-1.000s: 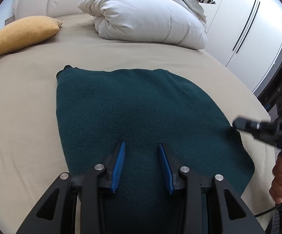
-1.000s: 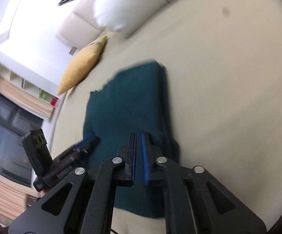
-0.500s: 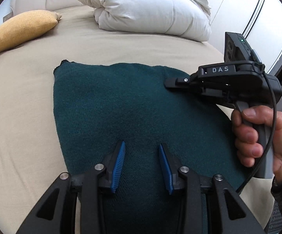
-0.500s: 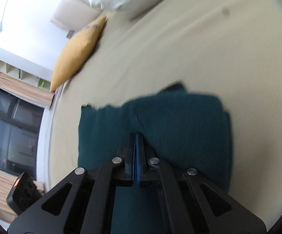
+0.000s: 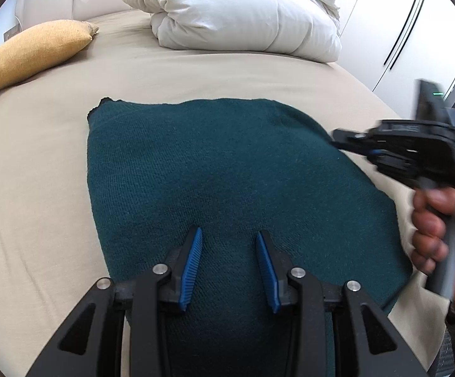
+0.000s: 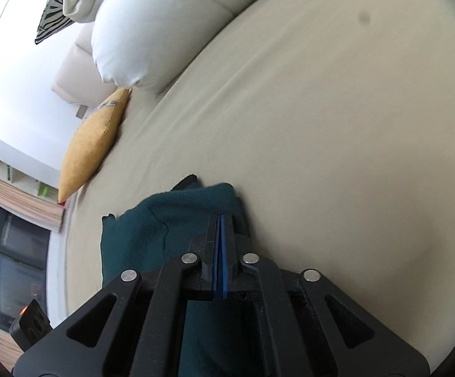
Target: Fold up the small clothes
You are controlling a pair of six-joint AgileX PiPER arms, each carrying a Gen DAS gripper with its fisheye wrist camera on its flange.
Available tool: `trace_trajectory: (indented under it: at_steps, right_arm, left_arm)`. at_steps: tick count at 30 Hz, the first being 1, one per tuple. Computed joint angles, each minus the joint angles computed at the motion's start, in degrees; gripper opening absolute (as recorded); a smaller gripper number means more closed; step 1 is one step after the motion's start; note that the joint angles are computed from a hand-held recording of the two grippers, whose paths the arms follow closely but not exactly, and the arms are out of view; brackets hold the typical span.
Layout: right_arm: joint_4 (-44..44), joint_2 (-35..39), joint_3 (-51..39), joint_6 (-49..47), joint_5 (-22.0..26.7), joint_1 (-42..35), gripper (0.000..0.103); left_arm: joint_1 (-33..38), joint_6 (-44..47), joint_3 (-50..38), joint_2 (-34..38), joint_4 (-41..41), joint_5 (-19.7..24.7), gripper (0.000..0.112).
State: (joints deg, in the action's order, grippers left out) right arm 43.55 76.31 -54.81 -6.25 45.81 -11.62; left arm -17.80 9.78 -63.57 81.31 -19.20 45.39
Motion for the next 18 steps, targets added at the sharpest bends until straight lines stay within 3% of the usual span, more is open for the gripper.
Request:
trace_trajectory:
  at_steps: [4,7,10,13,18]
  right_arm:
    - [6.42,-10.27,3.17,-6.61,6.99,-0.95,0.008]
    - [5.93,-13.94,5.97,-7.11,8.69,2.57,0.008]
    - [4.81,-14.36,12.9,-8.28,6.0,5.72,0.009]
    - [13.3,-21.61,21.47,-17.66,6.52,-0.85,0.008]
    - [10.55,-27.82,23.87,-14.22,12.86,-6.39,0.008]
  left_arm:
    - [-0.04,-0.04,-0.06,0.11,0.27,-0.23,0.039]
    - [-0.45,-0.72,0.31,-0.15,1.08,-0.79,0.039]
    - [-0.66,-0.73,0.78,-0.38,1.33,-1.18,0.039]
    - [-0.82,-0.75,1.43,-0.7,1.55,-2.0,0.039]
    - [-0.87,-0.65,2.89,-1.83,1.66,-3.02,0.039]
